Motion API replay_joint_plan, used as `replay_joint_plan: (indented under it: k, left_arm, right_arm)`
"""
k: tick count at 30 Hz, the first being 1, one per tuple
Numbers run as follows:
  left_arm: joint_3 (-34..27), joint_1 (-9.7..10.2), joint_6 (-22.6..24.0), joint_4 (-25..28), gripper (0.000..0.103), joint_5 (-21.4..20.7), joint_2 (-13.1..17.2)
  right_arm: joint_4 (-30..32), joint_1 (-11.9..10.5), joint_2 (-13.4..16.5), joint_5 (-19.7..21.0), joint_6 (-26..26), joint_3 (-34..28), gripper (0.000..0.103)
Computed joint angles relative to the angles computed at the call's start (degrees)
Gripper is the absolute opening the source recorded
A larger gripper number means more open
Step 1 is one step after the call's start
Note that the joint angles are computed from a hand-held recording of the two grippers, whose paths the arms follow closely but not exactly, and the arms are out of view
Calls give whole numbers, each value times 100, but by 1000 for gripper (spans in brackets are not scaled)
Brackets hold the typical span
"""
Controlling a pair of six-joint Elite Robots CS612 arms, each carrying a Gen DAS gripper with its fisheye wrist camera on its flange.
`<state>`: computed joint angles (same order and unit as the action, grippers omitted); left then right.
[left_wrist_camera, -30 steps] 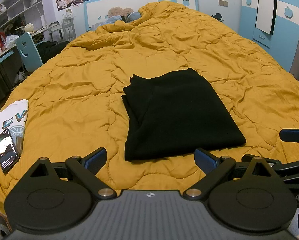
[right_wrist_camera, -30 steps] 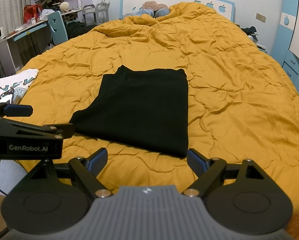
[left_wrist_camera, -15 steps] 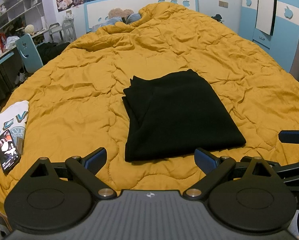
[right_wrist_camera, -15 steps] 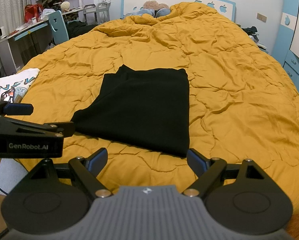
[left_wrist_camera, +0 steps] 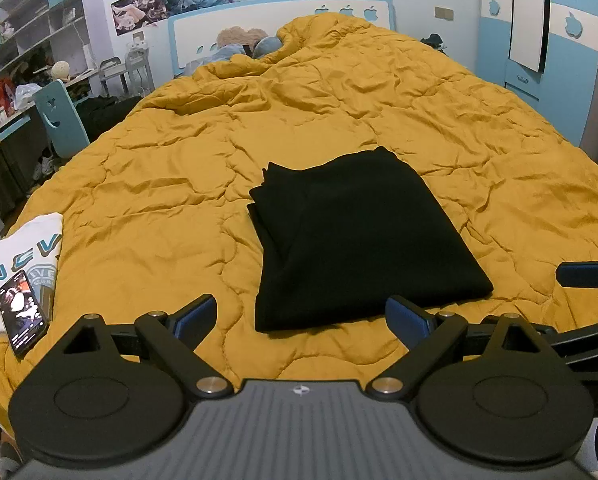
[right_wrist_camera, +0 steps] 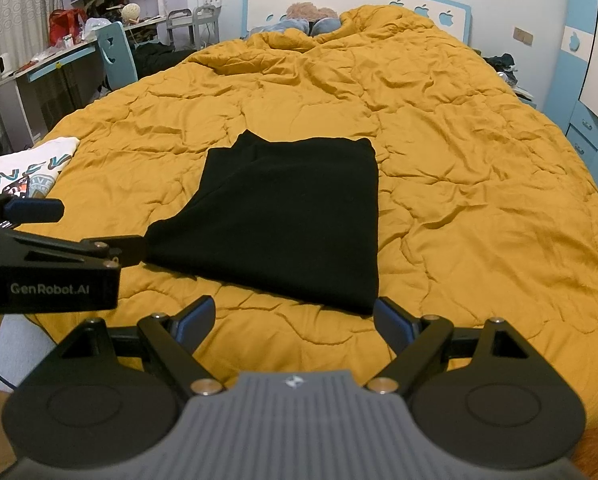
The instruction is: Fold small clothes
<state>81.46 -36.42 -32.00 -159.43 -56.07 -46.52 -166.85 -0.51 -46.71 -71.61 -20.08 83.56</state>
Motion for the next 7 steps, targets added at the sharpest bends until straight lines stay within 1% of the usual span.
replay_joint_plan:
  k: [7]
  left_arm:
    - [14, 0, -3, -82, 103, -17, 2]
  right_arm:
    - [2, 0, 0, 0, 1, -1, 82]
